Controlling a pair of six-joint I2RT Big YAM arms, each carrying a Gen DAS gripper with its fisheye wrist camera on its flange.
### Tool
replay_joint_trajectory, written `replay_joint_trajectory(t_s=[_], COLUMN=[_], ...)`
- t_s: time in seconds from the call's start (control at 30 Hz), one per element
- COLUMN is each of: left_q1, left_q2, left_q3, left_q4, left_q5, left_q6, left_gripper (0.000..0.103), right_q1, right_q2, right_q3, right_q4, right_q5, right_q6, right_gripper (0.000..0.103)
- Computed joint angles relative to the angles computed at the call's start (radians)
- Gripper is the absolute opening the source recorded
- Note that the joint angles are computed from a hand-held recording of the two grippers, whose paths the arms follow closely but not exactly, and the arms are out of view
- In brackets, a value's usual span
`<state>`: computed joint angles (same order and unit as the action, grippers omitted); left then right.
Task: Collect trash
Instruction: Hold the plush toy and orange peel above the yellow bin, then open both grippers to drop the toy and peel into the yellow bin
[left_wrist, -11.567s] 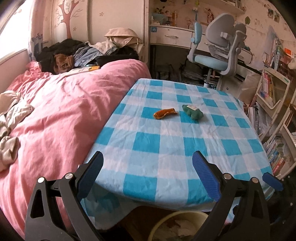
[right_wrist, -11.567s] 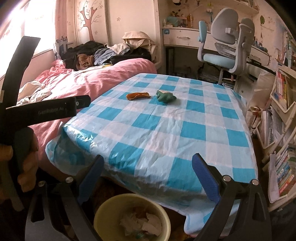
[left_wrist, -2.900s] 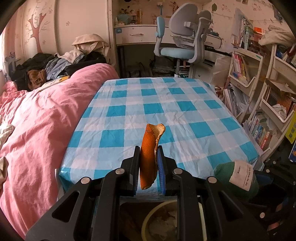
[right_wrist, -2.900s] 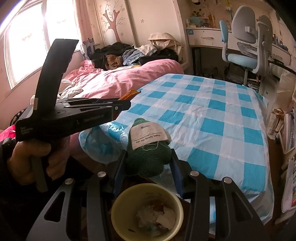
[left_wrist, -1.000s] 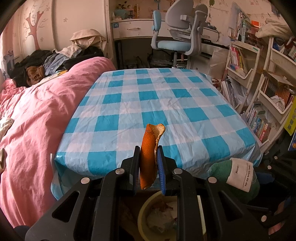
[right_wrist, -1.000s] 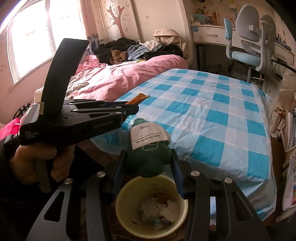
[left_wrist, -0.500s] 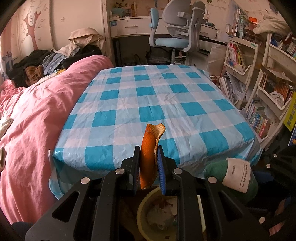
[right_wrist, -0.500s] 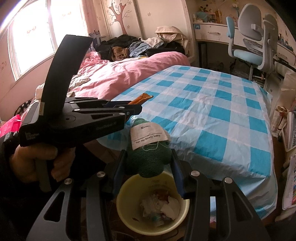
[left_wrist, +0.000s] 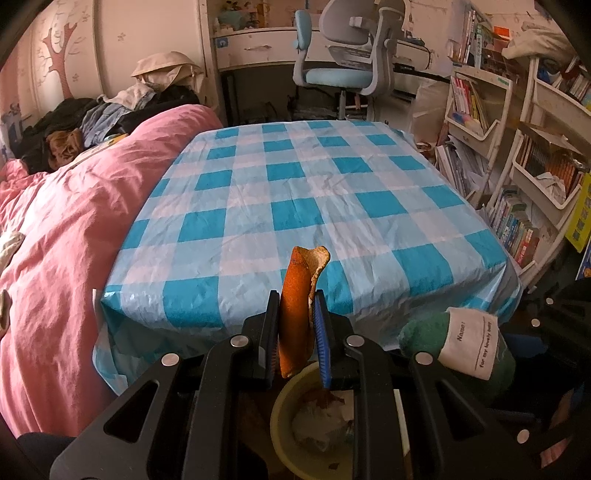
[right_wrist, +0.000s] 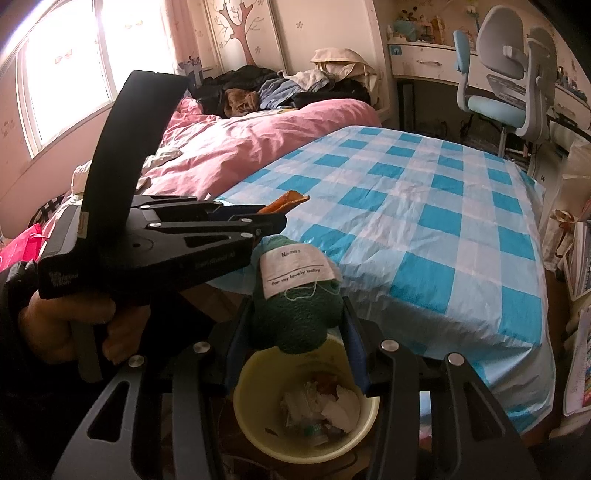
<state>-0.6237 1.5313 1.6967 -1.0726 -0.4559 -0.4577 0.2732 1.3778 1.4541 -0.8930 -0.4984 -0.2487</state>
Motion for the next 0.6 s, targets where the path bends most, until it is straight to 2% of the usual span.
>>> replay_joint_trajectory(t_s=[0.53, 0.6], left_q1=[-0.011, -0.011], left_q2=[0.008, 0.010], left_q3=[-0.001, 0.001], left_q4=[-0.037, -0.044], left_q5=[0.007, 0.015], left_q6=[-0.014, -0.018], left_gripper=[0.017, 0.017], right_q1=[0.008, 0.009], right_q2=[0.007, 0.007], right_q3=[0.009, 0.008], right_q4=[-0.030, -0.036], right_q5=[0.017, 0.020], right_q6=[-0.015, -0.018], right_gripper=[0.047, 0.050])
